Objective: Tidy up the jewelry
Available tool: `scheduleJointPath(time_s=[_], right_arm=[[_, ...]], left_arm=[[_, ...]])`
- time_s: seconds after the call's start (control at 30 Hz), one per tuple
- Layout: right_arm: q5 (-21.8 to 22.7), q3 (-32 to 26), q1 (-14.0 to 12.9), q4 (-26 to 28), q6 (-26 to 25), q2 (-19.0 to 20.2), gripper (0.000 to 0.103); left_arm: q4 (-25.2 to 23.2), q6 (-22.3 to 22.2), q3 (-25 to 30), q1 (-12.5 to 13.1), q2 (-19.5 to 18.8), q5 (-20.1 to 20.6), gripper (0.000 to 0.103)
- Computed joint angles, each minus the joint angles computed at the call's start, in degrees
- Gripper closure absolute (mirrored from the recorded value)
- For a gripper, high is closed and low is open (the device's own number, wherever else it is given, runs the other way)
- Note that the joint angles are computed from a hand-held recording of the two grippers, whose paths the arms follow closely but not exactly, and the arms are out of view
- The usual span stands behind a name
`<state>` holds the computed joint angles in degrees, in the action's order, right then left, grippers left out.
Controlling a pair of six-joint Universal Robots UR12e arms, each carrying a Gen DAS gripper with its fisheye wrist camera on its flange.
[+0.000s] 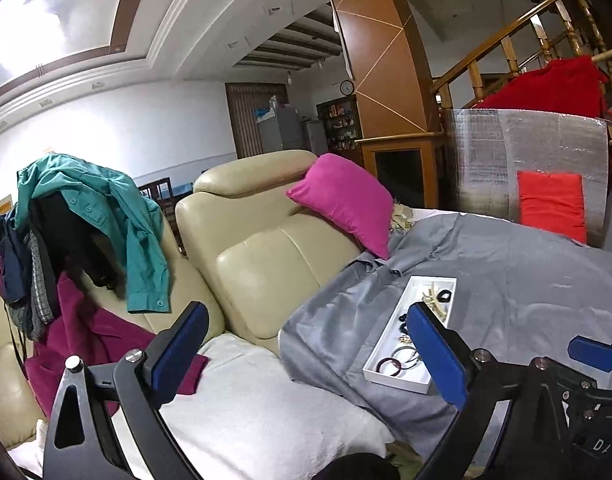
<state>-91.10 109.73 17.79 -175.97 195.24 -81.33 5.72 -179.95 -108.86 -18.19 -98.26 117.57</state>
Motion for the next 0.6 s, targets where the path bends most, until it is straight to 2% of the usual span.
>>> scheduleJointPath(time_s=[0.2, 0.37, 0.6], right_arm=[[-0.38, -0.54, 0.53, 0.52, -0.21, 0.38, 0.042], [-2.52, -1.04, 1.02, 0.43, 0.12, 0.91, 0.042], [-2.47, -1.70, 1.01, 1.07, 0.40, 1.35, 0.042]], left_arm=[[-1.16, -1.28, -0.51, 0.96, 0.49, -0.90, 0.003], [-1.67, -1.64, -0.88, 1.39, 0.63, -0.76, 0.003], [-2.26, -2.05, -1.08, 1.70, 0.78, -0.76, 0.003]])
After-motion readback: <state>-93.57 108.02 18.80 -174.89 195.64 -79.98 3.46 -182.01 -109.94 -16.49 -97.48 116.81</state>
